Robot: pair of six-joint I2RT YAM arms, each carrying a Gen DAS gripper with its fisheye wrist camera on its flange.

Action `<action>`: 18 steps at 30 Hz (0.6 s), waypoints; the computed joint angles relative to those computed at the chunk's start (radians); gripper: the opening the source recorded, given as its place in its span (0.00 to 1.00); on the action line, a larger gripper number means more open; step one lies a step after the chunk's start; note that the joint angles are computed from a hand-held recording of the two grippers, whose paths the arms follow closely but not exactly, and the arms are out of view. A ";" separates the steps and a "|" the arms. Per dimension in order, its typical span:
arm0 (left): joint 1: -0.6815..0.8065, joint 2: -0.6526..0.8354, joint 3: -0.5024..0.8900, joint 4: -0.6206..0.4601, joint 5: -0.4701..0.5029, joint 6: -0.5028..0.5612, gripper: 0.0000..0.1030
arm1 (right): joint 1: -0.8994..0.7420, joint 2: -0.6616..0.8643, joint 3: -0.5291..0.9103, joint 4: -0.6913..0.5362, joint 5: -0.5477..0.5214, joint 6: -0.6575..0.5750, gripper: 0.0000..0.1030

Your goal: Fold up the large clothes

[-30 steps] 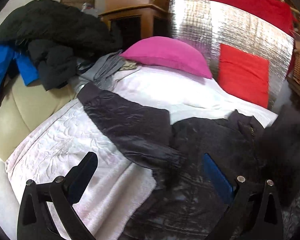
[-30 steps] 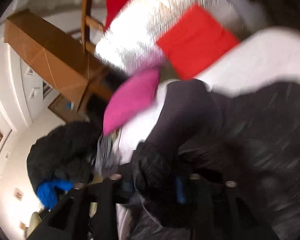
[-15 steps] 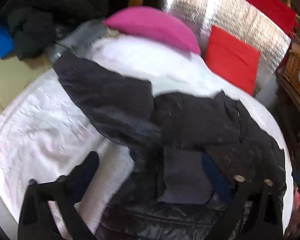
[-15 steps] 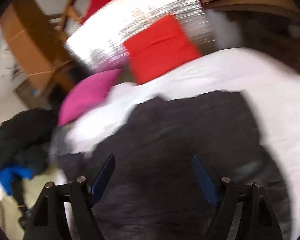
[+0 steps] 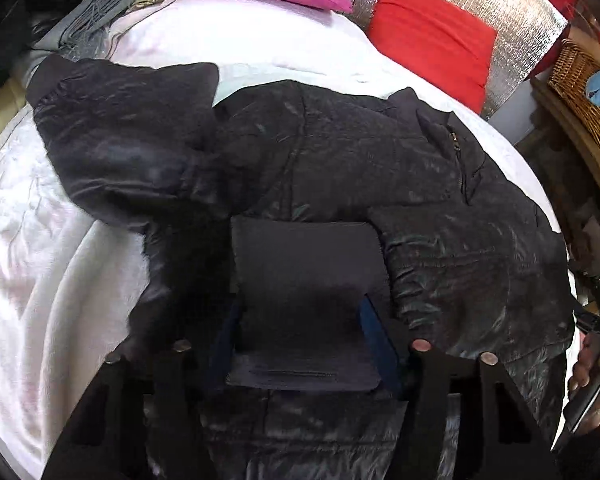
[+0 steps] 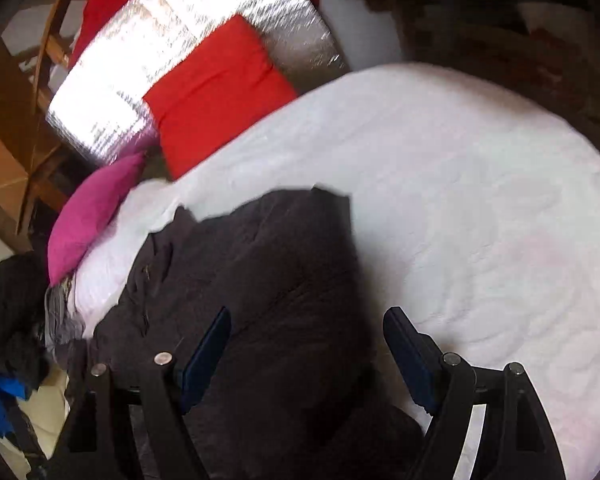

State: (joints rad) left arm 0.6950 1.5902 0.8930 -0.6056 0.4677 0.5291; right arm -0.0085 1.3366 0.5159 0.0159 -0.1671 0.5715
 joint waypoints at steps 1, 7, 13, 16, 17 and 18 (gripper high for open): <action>-0.015 -0.006 -0.017 0.042 -0.006 -0.012 0.41 | 0.021 0.026 0.006 0.012 0.009 0.001 0.57; -0.052 0.004 -0.029 0.205 0.033 -0.078 0.10 | 0.095 0.027 0.027 -0.005 0.163 -0.003 0.24; -0.081 0.055 0.022 0.300 -0.011 -0.186 0.10 | 0.068 0.025 0.008 0.021 0.184 0.015 0.24; -0.096 0.095 0.046 0.247 -0.068 -0.197 0.11 | 0.082 0.060 0.023 -0.005 0.198 0.036 0.27; -0.082 0.082 0.050 0.219 -0.063 -0.176 0.13 | 0.080 0.035 0.030 -0.034 0.198 0.043 0.27; -0.077 0.071 0.054 0.200 -0.057 -0.165 0.20 | 0.084 0.025 0.041 -0.053 0.201 0.051 0.27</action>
